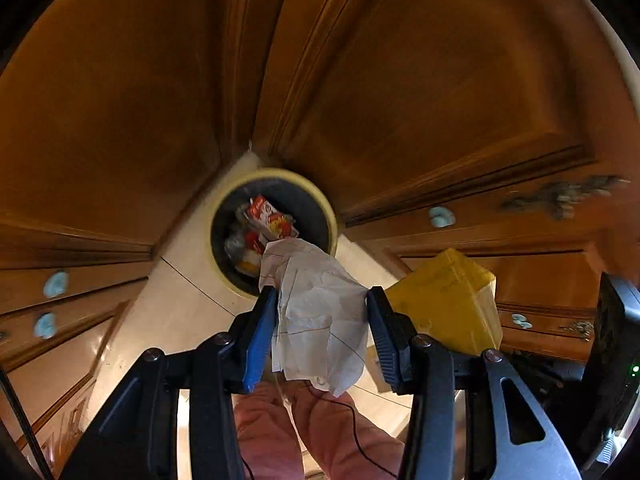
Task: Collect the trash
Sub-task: 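Carry the tissue and yellow pouch down toward the floor bin, then open both tools over the bin to drop the tissue and pouch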
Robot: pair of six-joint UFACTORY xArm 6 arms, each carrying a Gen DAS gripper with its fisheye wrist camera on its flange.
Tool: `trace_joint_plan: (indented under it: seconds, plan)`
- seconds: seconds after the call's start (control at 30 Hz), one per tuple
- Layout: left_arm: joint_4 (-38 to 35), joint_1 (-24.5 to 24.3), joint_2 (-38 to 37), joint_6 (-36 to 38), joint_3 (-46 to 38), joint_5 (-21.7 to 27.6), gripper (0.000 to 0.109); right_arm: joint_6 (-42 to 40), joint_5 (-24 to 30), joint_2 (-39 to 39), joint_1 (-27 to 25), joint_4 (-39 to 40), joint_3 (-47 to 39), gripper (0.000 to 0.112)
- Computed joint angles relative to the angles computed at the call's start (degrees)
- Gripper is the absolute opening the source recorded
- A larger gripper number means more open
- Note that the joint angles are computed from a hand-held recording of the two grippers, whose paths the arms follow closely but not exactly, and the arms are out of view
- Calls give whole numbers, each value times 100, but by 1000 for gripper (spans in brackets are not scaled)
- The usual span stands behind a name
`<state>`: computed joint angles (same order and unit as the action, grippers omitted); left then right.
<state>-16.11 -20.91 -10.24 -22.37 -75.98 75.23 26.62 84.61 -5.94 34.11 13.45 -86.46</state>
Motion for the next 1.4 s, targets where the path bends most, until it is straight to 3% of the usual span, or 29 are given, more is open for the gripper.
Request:
trace_joint_plan:
  seconds: [0.17,0.23,0.33,0.43,0.73,0.97,1.03,1.17,1.4]
  plan:
    - [-81,-9,325,179,383,-500,48,-14,-272,64,-66,129,378,3]
    - [11,-41,542,98,269,-529,50,-79,-320,117,-66,132,415,3]
    - [56,-18,694,56,239,-560,63,-136,-333,299,-54,154,304,3]
    - [201,6,660,10,292,-548,65,-168,-345,495,-92,239,143,3]
    - [389,264,159,-321,841,-294,66,-364,-246,1172,-80,381,-538,3]
    - [670,422,-470,-648,1226,-178,74,-352,118,1872,-65,506,-1362,8]
    - [683,493,-572,-687,1277,-133,74,-280,262,2083,-45,483,-1627,15]
    - [691,610,-711,-768,1267,-29,74,7,237,2124,-5,366,-1703,43]
    - [809,538,-751,-785,990,158,74,133,353,2058,12,436,-1723,44]
